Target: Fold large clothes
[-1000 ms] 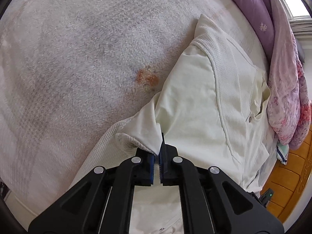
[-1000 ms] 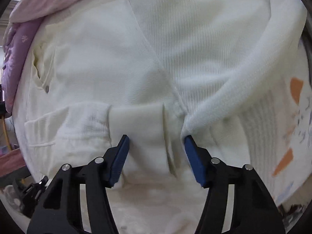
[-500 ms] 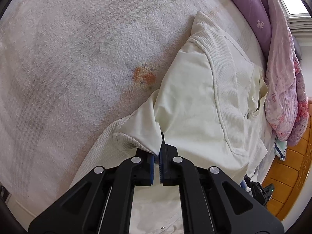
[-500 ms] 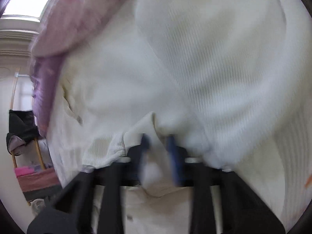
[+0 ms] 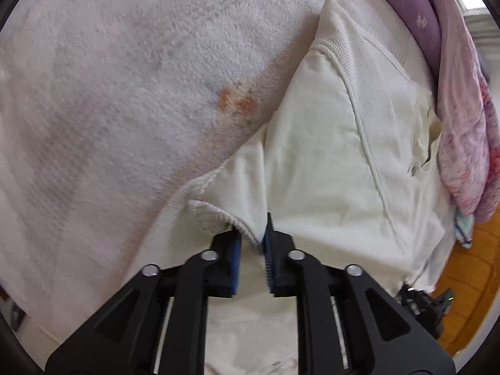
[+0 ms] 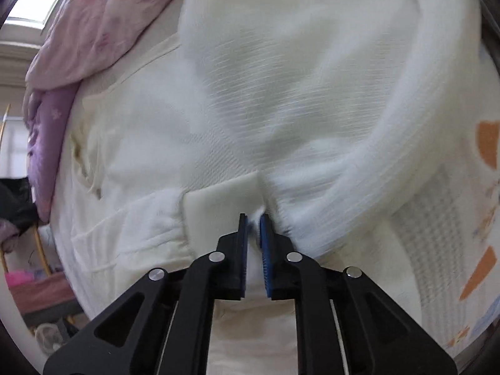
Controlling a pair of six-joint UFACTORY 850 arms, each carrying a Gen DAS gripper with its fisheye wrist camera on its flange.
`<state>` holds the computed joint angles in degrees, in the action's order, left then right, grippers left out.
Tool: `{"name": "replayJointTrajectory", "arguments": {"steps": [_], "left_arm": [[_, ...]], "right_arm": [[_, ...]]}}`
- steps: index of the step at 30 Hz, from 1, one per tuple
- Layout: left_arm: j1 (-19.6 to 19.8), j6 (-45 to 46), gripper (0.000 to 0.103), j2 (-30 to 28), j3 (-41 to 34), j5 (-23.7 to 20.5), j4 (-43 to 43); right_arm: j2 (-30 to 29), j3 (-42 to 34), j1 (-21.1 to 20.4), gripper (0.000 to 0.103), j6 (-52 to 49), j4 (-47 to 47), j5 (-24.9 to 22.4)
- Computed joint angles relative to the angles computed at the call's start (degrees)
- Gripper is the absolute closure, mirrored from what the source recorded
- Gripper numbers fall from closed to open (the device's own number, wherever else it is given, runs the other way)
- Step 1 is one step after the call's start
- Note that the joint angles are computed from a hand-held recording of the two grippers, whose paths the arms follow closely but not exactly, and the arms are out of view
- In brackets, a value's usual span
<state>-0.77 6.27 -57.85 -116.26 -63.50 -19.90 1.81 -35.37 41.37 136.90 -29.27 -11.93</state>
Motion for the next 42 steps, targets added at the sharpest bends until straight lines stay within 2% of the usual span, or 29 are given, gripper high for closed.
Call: {"name": "replayJointTrajectory", "arguments": {"steps": [1,2,4,5,7,9,11,12,14,16,17,18,20,21,24,25,27,29,31,36,38,39,40,41,42], "left_arm": [[-0.4,-0.7,0.082,0.0,-0.7,-0.8,2.6],[-0.8,-0.9,0.078,0.1,-1.3,-1.8,5.3],[-1.3,0.3,0.077,1.9,-0.4,-1.9,8.5],[-1.7,1.0,0.077,2.9,0.1,-1.7,10.2],[-2.5,1.8,0.077,5.7,2.0,0.1,14.3],[-2.1,5.0,0.08,7.1,2.3,0.8,10.3],[-1.9,12.2,0.082,7.6,2.6,2.5,2.2],[-2.2,17.5,0.085,7.6,2.8,5.3,-2.8],[-3.1,21.8,0.088,5.8,2.5,6.9,-5.5],[-4.1,19.1,0.095,1.9,-0.9,5.6,-1.9],[-4.6,16.4,0.097,-0.2,-2.6,4.3,1.9],[-4.7,14.6,0.102,-1.4,-1.9,5.0,5.3],[-3.7,14.8,0.101,-1.8,-0.4,5.1,4.9],[-3.0,15.1,0.101,-0.6,1.0,5.5,4.8],[-2.8,14.2,0.101,1.8,3.5,6.0,9.4],[-2.9,14.7,0.101,2.5,4.5,6.2,10.2],[-3.3,15.2,0.101,3.0,5.8,7.5,11.8],[-3.2,14.0,0.101,2.1,5.9,8.3,11.2],[-3.2,12.8,0.1,2.0,5.9,9.2,10.2],[-3.1,12.6,0.099,3.6,5.8,7.4,12.1],[-3.6,11.7,0.093,4.6,6.5,7.2,13.9],[-3.8,12.1,0.089,7.1,9.7,7.0,14.6],[-3.9,12.2,0.078,7.9,10.5,7.1,14.4],[-4.0,11.7,0.061,8.4,10.6,6.5,14.9],[-4.5,10.6,0.053,9.7,11.7,7.3,16.7]], "right_arm": [[0.5,-1.0,0.5,0.086,-2.0,0.5,-2.8],[0.8,-2.3,1.6,0.084,-2.6,0.9,-7.6],[2.2,-3.4,3.5,0.068,-0.3,-1.3,-13.1],[2.7,-4.1,4.8,0.065,2.8,-4.8,-15.9],[2.8,-5.6,6.4,0.063,5.1,-10.0,-18.5],[1.6,-6.9,6.8,0.063,6.4,-17.1,-17.0],[-0.7,-7.5,5.4,0.075,13.5,-29.1,-10.5],[-2.2,-8.2,4.5,0.086,16.8,-34.0,-7.2],[-6.7,-11.1,2.6,0.092,16.1,-37.2,-0.2],[-13.2,-14.6,1.5,0.094,6.3,-30.9,5.0],[-15.9,-15.8,1.6,0.095,0.3,-24.9,5.8],[-18.1,-16.3,2.1,0.103,-3.4,-19.9,5.4],[-16.7,-14.4,1.7,0.103,-4.2,-14.9,7.2],[-15.9,-13.9,2.0,0.103,-6.0,-10.8,5.6],[-13.9,-15.5,3.7,0.103,-21.2,4.0,-8.1],[-12.9,-15.0,3.8,0.103,-23.9,6.3,-9.6],[-12.4,-13.1,3.6,0.103,-22.3,6.7,-6.7],[-14.5,-12.3,4.0,0.103,-13.7,-0.4,-3.9],[-16.1,-13.6,4.5,0.103,-6.3,-6.7,-5.0],[-15.0,-16.7,4.8,0.098,-12.1,0.7,-9.7],[-13.8,-18.3,5.3,0.097,-14.5,2.5,-13.6],[-13.3,-19.0,5.7,0.097,-15.1,2.3,-14.2],[-12.7,-19.6,5.9,0.09,-16.0,3.1,-14.5],[-11.9,-19.9,6.3,0.084,-16.8,4.1,-15.0],[-11.8,-20.6,6.4,0.064,-17.8,4.8,-15.6]]}}
